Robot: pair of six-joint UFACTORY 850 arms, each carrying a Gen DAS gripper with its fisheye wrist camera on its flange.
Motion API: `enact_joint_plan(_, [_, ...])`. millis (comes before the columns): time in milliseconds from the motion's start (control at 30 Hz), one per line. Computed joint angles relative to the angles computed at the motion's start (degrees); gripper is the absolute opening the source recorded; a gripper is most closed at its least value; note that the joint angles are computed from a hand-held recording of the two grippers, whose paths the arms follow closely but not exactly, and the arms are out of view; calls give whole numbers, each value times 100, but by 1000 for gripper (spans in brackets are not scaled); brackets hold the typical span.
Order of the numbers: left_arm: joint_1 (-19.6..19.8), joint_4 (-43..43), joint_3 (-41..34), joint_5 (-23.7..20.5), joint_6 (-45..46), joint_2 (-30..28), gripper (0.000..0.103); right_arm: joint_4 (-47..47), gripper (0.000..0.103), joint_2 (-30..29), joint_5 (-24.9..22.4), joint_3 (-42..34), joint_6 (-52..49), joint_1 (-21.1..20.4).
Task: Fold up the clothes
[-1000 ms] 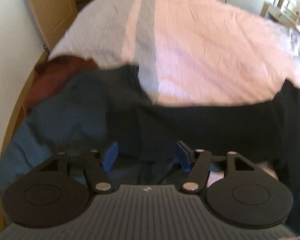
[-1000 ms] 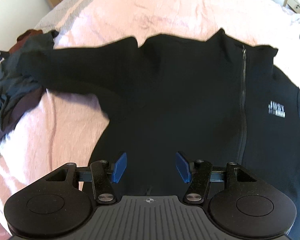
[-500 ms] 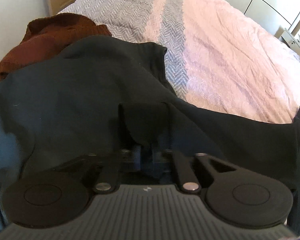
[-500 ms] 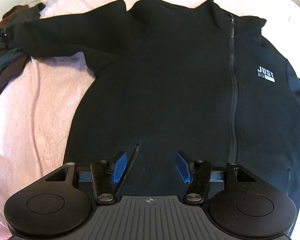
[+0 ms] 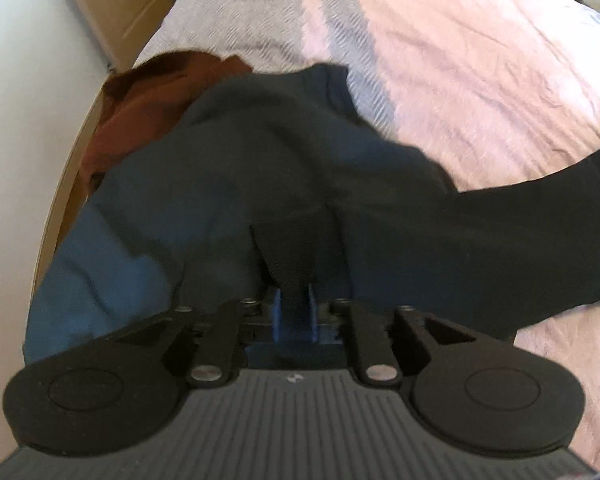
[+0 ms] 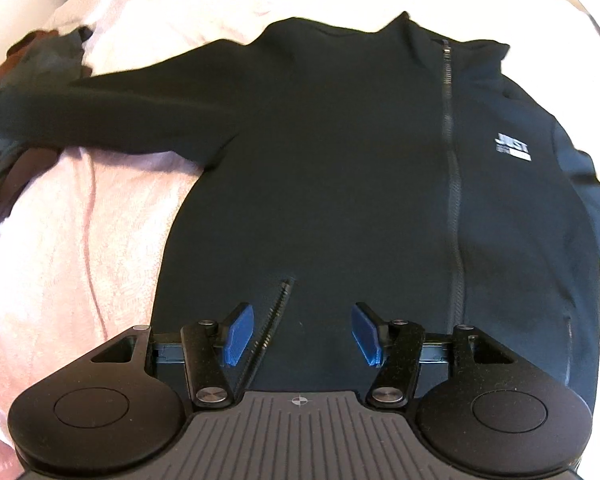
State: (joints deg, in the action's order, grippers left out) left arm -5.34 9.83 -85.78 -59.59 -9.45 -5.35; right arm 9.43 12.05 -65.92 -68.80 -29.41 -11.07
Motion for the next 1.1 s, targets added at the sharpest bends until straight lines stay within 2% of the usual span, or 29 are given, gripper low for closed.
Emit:
enact_joint_plan(100, [-105,366,87,-165,-245,176,16,23,58,95,-95,-10,104,-234])
enact_joint_plan(233, [-197,448,146,-449,-357,462,16,180,58,181,-216,-86,368,-730])
enact_joint_plan(300, [-332,422,133,-554,-431,609,18,282,58,223,-279,-141,530,-1030])
enact_joint_plan(367, [-589,391,134,-659,-520,775,25,359,58,285,-329,-175,638,-1337])
enact_joint_plan(400, [-730,378,127,-714,-573,852,27,405,59,334,-352,-185,618,-1495])
enact_joint_plan(467, [-1044,367,108,-823,-715,990,34,502,69,419,-403,-218,570,-1824])
enact_joint_plan(567, [-1643,370,91,-1020,-1017,1167,41,685,73,561,-560,-288,338,-2349])
enact_joint_plan(800, [-3230,560,124,-1278,-1757,1456,51,1079,74,807,-1107,-613,-717,-3671])
enact_joint_plan(900, [-3836,689,34,-1327,-1868,1457,59,1161,74,913,-1370,-724,-1060,-4078])
enact_joint_plan(1100, [-4518,700,-173,-1219,-1780,1334,66,1310,74,1179,-1889,-963,-1612,-4908])
